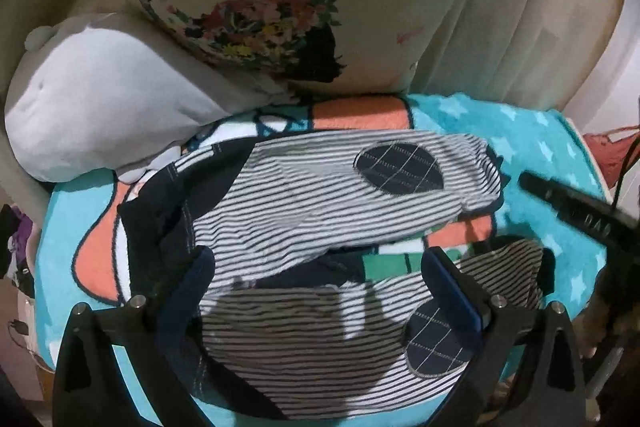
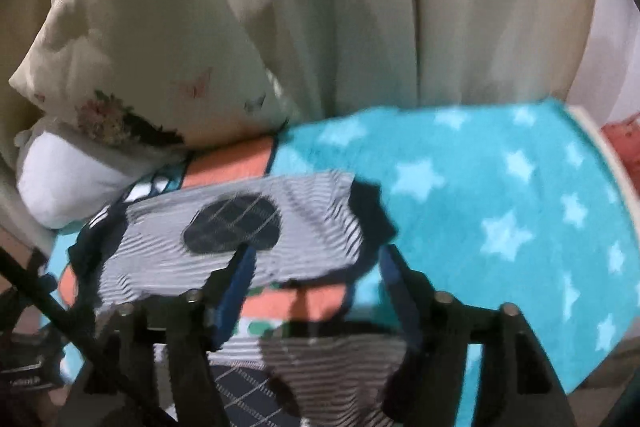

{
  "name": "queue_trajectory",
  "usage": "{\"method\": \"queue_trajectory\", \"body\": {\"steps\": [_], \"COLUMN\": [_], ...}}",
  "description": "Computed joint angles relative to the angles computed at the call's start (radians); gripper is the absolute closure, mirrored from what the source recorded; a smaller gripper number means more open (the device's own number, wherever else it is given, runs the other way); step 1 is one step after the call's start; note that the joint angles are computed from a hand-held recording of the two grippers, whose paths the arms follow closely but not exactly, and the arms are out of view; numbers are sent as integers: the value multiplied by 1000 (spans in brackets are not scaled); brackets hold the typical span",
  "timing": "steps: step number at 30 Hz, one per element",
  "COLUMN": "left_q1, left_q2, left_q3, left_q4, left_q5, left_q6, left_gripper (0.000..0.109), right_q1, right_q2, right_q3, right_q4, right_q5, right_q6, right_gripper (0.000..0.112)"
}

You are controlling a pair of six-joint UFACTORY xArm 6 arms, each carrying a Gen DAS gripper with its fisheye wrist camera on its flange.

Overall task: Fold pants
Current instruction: 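Move both grippers over the striped pants toward the waistband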

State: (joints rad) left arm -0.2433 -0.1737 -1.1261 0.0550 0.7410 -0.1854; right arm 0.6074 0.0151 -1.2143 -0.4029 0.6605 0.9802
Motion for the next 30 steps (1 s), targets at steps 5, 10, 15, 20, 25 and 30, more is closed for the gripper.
{"method": "queue_trajectory", "body": {"steps": [5, 10, 15, 20, 25, 30], "left_q1": [35, 88, 128, 176, 191, 154], "left_q2": [-22, 10, 147, 234, 306, 352], "left_q3": [23, -36, -186, -249, -309, -325], "left_q4": [23, 172, 92, -116, -192, -84], "left_q5": [-140, -206, -98, -37, 31, -17], "left_q6": [-11, -98, -2, 236, 327, 355], "left_gripper": [6, 6, 6, 31, 55, 55], "right_q1": [-15, -35, -61, -88, -105, -117], "right_q2": [-12, 33, 102, 201, 287, 380], "right_q3": [16, -71, -138, -233, -322, -437], "right_q4": [1, -15, 40, 153, 202, 242], "right_q5": [1, 94, 36, 33, 53, 84], "right_q6": [-31, -115, -250, -417, -531, -628], "right_gripper": [50, 51, 51, 51, 51, 51]}}
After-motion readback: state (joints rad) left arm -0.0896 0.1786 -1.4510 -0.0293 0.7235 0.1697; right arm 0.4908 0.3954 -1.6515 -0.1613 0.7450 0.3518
